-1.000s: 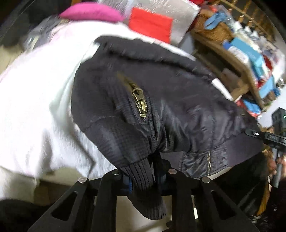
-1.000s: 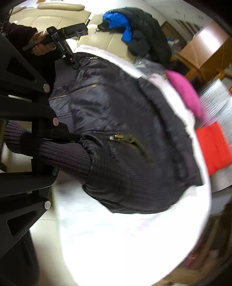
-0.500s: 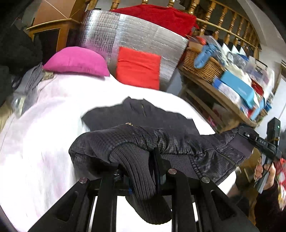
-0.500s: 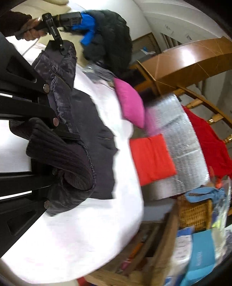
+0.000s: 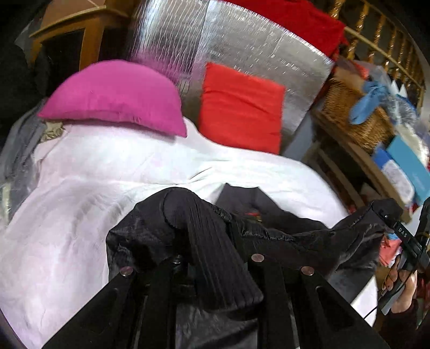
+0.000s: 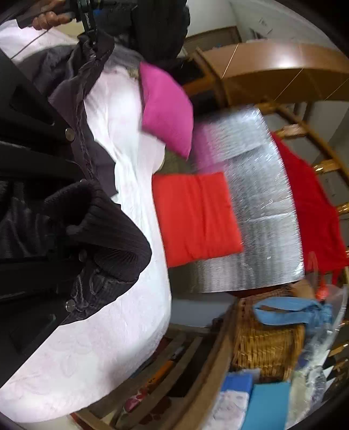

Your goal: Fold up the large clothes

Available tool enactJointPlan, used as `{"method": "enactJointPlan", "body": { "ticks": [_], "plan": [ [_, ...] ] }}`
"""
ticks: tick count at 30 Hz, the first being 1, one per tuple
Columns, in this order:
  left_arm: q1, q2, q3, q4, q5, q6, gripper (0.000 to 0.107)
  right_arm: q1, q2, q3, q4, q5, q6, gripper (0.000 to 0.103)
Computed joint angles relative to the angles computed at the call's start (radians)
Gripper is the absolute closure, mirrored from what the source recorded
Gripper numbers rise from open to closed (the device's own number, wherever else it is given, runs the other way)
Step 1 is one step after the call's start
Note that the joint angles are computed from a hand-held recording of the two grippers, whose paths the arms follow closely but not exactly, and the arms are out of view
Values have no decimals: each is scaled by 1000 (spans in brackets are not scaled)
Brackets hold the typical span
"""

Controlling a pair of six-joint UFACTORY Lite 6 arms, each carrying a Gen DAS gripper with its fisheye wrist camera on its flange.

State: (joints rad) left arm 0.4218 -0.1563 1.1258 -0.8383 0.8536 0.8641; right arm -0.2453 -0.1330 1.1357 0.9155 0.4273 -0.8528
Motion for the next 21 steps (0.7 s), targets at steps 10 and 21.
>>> {"method": "enactJointPlan", "body": {
  "ticks": [10, 21],
  "plan": [
    [-136, 338, 99, -54, -228, 24, 89, 46, 494, 240, 232, -151, -165, 93],
    [-85, 410, 107, -174, -151, 56, 43, -183, 804, 499, 405, 372, -50, 54]
  ]
}}
